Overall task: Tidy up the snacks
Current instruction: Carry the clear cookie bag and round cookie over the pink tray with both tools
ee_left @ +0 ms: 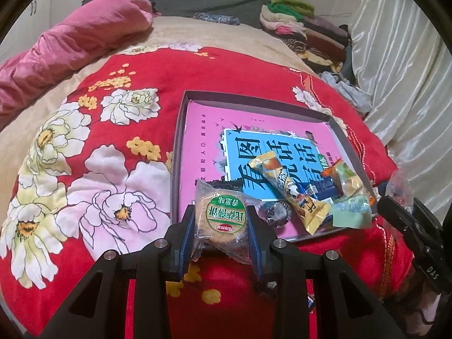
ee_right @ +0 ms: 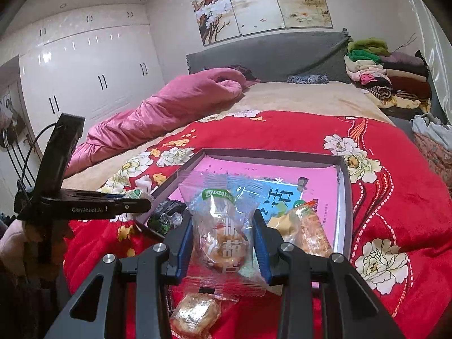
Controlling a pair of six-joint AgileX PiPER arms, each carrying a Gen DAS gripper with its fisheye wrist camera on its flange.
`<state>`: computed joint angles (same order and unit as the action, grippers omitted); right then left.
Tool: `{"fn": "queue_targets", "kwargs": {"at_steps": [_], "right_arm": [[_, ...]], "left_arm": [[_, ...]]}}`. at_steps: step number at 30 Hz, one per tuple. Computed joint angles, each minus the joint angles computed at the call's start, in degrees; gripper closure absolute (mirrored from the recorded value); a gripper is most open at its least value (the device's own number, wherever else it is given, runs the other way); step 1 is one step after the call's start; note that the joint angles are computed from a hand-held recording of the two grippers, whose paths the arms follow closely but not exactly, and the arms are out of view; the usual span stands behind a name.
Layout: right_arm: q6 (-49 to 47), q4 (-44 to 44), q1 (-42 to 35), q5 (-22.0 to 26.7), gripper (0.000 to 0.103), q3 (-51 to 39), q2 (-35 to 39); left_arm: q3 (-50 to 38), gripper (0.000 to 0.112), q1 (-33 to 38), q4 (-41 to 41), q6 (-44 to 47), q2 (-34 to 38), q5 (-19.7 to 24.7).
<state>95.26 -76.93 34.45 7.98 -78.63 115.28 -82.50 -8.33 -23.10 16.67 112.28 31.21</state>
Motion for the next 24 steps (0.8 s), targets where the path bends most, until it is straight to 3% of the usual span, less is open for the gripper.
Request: {"fn": "queue_targets", "kwargs": {"at_steps": [19,24], "right_arm": [[-14.3,14.3,-2.1,-0.8,0.064,-5.4,3.8],[-27.8,28.4,-2.7,0.2,0.064,-8.0,5.8]], "left_arm": [[-2.7,0.077,-1.0,3.7,-4.3,3.6,-0.3],[-2.8,0.077,-1.0,3.9,-4.4,3.9,-0.5]]}}
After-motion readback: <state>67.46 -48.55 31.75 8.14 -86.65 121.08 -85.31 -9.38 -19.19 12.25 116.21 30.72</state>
